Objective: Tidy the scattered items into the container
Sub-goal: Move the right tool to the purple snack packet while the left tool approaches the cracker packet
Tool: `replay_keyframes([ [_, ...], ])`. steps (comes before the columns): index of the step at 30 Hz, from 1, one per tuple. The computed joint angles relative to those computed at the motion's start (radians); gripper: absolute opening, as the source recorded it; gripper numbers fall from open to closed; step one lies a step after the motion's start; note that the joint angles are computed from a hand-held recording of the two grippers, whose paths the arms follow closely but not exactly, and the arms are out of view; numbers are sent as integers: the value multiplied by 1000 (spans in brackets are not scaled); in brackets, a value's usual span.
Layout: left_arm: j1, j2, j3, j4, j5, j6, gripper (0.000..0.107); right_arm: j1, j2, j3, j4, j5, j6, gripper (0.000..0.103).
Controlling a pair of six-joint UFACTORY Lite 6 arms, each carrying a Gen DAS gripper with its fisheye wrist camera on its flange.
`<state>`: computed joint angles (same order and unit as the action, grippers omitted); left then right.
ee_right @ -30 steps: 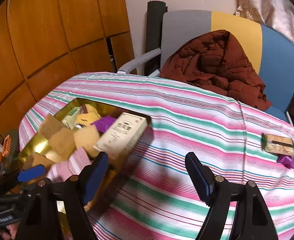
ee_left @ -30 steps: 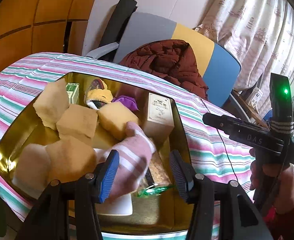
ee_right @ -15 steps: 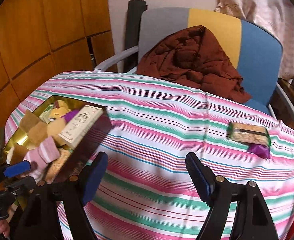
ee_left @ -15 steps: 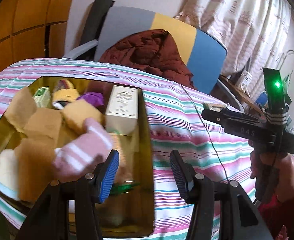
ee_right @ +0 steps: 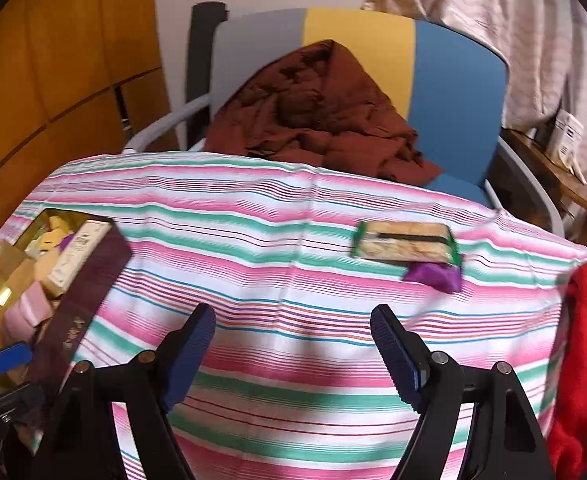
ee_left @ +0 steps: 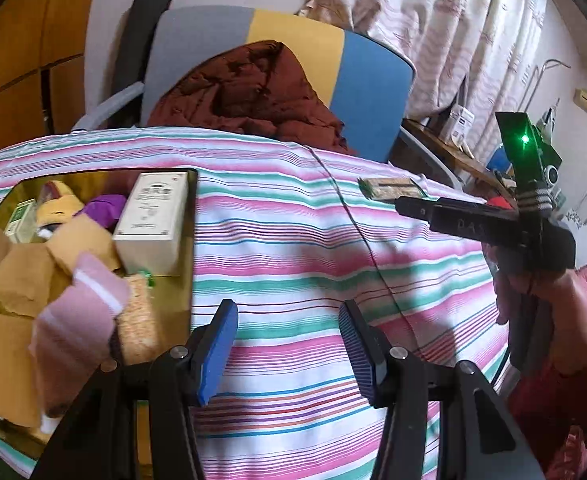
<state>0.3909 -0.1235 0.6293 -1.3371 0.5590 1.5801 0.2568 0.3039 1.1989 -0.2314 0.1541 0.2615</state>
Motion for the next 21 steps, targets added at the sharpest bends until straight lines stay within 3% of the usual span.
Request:
replay_keyframes([
  [14, -139, 47, 25, 15, -73, -56, 53, -173, 107, 88, 250, 64, -267, 83],
  [16, -155, 66, 39, 18, -89, -66, 53, -211, 145, 130, 367, 95, -381, 83],
  [19, -175, 91, 58, 24, -103, -84, 53, -265, 214, 223, 327, 129, -323, 87],
  [21, -186, 106, 65, 17, -111, -87, 53, -315, 294, 334, 407, 188, -371, 88],
])
